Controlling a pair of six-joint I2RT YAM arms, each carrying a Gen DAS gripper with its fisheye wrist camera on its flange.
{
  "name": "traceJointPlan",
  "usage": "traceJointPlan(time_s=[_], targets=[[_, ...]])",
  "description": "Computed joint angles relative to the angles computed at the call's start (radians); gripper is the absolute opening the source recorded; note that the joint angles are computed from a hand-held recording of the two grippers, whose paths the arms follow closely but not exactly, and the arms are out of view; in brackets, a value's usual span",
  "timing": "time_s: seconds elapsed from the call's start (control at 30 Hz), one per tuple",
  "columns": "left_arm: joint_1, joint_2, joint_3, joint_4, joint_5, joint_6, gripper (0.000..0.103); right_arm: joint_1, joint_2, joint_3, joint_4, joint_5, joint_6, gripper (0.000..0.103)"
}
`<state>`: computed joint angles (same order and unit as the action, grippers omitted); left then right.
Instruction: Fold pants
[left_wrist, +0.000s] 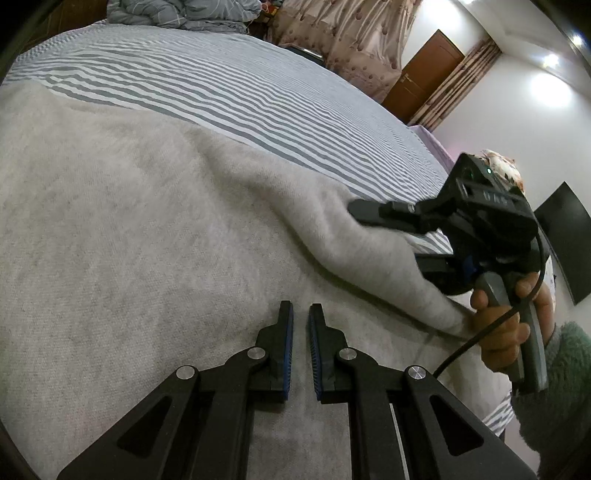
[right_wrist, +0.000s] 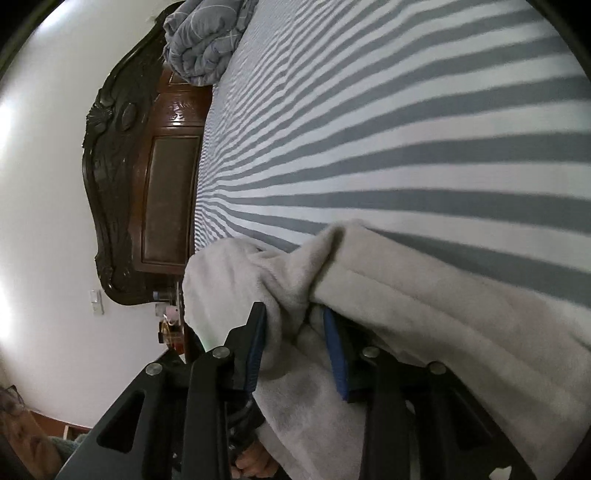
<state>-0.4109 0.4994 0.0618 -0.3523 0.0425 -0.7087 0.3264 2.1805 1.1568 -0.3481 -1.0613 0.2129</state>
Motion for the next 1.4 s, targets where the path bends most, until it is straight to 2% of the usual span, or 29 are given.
traceJointPlan(time_s=[0.1,0.23,0.33,0.37,0.4,0.43,0.53,0.57,0.7,0.8,0.9,1.1,1.13,1.2,1.23,1.27,1.37,1.4], targets=[[-0.032,0.017,0.001,0.016,-0.027,-0.02,0.012,0.015,0.018,-0.029,0.157,-0.099,0.141,0.034],[-0.048,0.028,0.002,0.028,-0.036,-0.032,0.012,0.039,0.024,-0.051,0.378,-0.122,0.361,0.035],[-0.05,0.02,-0.001,0.024,-0.037,-0.036,0.012,0.025,-0.027,-0.049,0.407,-0.095,0.402,0.031],[-0.052,0.017,-0.002,0.022,-0.038,-0.037,0.012,0.028,-0.035,-0.01,0.345,-0.078,0.368,0.028],[-0.053,0.016,-0.002,0.022,-0.039,-0.038,0.012,0.04,-0.047,0.079,0.14,0.003,0.215,0.015],[-0.051,0.009,-0.004,0.016,-0.038,-0.037,0.012,0.061,-0.049,0.131,0.038,0.075,0.139,0.013],[-0.039,-0.002,-0.007,0.007,-0.032,-0.027,0.012,0.102,-0.017,0.231,-0.079,0.197,0.065,0.011],[-0.041,-0.002,-0.006,0.007,-0.034,-0.026,0.012,0.117,-0.008,0.252,-0.094,0.266,0.047,0.011],[-0.068,0.01,-0.007,0.02,-0.053,-0.047,0.012,0.13,0.047,0.303,-0.11,0.342,0.028,0.01],[-0.066,0.007,-0.007,0.019,-0.052,-0.047,0.012,0.133,0.033,0.32,-0.152,0.388,-0.012,0.01],[-0.064,0.004,-0.009,0.018,-0.051,-0.044,0.012,0.126,-0.058,0.259,-0.111,0.526,-0.036,0.014],[-0.11,0.03,-0.014,0.046,-0.088,-0.075,0.012,0.168,-0.206,0.165,-0.15,0.531,-0.109,0.014],[-0.109,0.03,-0.014,0.045,-0.087,-0.076,0.012,0.185,-0.207,0.156,-0.149,0.527,-0.117,0.014],[-0.102,0.03,-0.015,0.05,-0.077,-0.075,0.012,0.222,-0.178,0.161,-0.159,0.611,-0.118,0.011],[-0.099,0.032,-0.017,0.053,-0.075,-0.072,0.012,0.234,-0.148,0.167,-0.155,0.667,-0.113,0.003],[-0.09,0.03,-0.016,0.052,-0.067,-0.064,0.012,0.24,-0.118,0.178,-0.145,0.707,-0.109,0.0],[-0.073,0.014,-0.018,0.042,-0.056,-0.049,0.012,0.217,-0.099,0.166,-0.086,0.671,-0.057,0.0],[-0.078,0.006,-0.019,0.034,-0.064,-0.046,0.012,0.222,-0.111,0.157,-0.077,0.691,-0.044,0.0]])
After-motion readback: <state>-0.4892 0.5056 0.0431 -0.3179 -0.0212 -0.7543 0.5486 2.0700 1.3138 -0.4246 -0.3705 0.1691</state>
